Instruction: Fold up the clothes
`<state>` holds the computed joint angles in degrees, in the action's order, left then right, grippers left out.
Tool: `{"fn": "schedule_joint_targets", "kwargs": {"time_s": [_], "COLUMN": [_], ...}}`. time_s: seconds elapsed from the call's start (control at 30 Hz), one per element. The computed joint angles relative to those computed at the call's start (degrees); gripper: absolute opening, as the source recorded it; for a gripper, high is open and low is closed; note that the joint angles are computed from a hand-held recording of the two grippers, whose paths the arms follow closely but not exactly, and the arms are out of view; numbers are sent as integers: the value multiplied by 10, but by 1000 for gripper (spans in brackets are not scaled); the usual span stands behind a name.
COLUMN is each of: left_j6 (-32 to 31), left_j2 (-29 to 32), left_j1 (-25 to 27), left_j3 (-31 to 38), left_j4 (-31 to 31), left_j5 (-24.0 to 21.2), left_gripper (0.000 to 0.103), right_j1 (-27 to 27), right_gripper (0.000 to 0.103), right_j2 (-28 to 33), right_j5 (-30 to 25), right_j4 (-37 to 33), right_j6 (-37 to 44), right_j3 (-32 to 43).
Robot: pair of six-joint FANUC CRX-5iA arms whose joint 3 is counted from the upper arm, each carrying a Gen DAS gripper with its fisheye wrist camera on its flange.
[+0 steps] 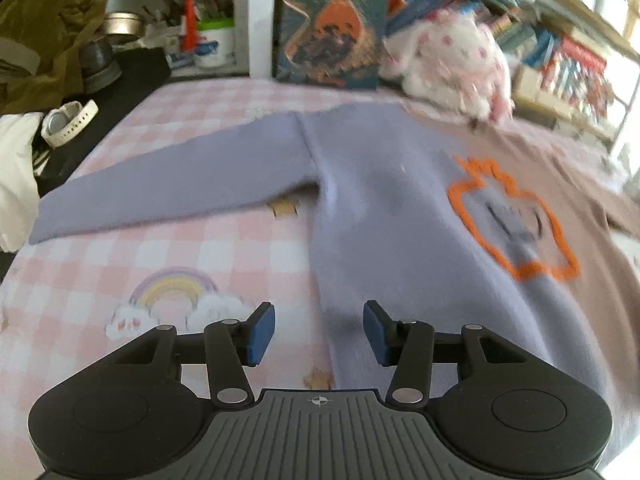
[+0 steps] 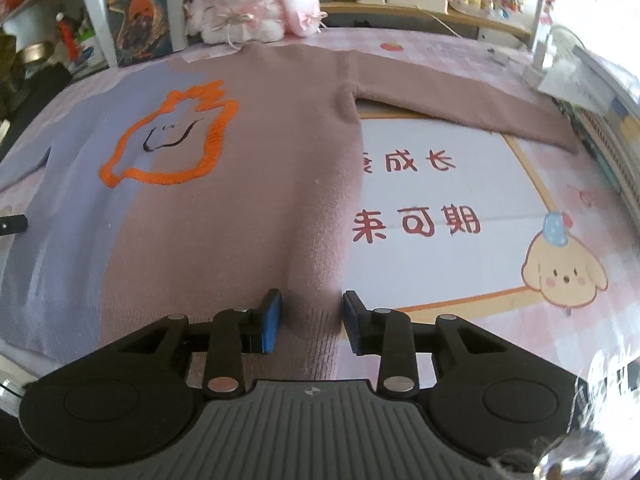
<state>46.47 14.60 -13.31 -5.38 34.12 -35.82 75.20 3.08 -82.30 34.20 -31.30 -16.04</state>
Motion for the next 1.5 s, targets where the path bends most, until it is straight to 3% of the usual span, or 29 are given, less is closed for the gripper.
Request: {"fn": "schedule_joint_targets", "kwargs": {"time_s": [0.07, 0.1, 0.2, 0.27, 0.33, 0.57, 1.03, 1.33, 1.5], "left_j6": [-4, -4, -2, 1, 19, 64, 21, 27, 24], "left_j2": [19, 29, 56, 68, 75, 94, 90, 90, 58], "left_j1": [-1, -1, -2, -7, -11, -16, -16, -13, -9], "left_j3": [14, 23, 53, 71, 86, 121, 114, 118, 77], "left_j4": [22, 31, 49, 35, 7, -32, -27, -25, 2], "left_j5": [3, -1, -22, -32, -32, -27, -20, -28, -16], "left_gripper": [44, 37, 33, 21, 4, 3, 5, 8, 9], "right_j1": [-1, -1, -2, -1, 0, 2, -4, -8, -8], "right_gripper": [28, 25, 22, 21, 19, 18, 18, 18, 26], "right_j2": [2, 3, 11, 15, 17, 28, 53, 55, 53], "right_j5": [0, 0, -4, -8, -10, -14, -34, -41, -42], "right_j4": [2, 2, 3, 4, 4, 7, 9, 4, 2], "right_j6": [-1, 0, 9, 11, 12, 4, 7, 32, 39], "right_j3": [1, 2, 9, 12, 14, 22, 43, 47, 46]}}
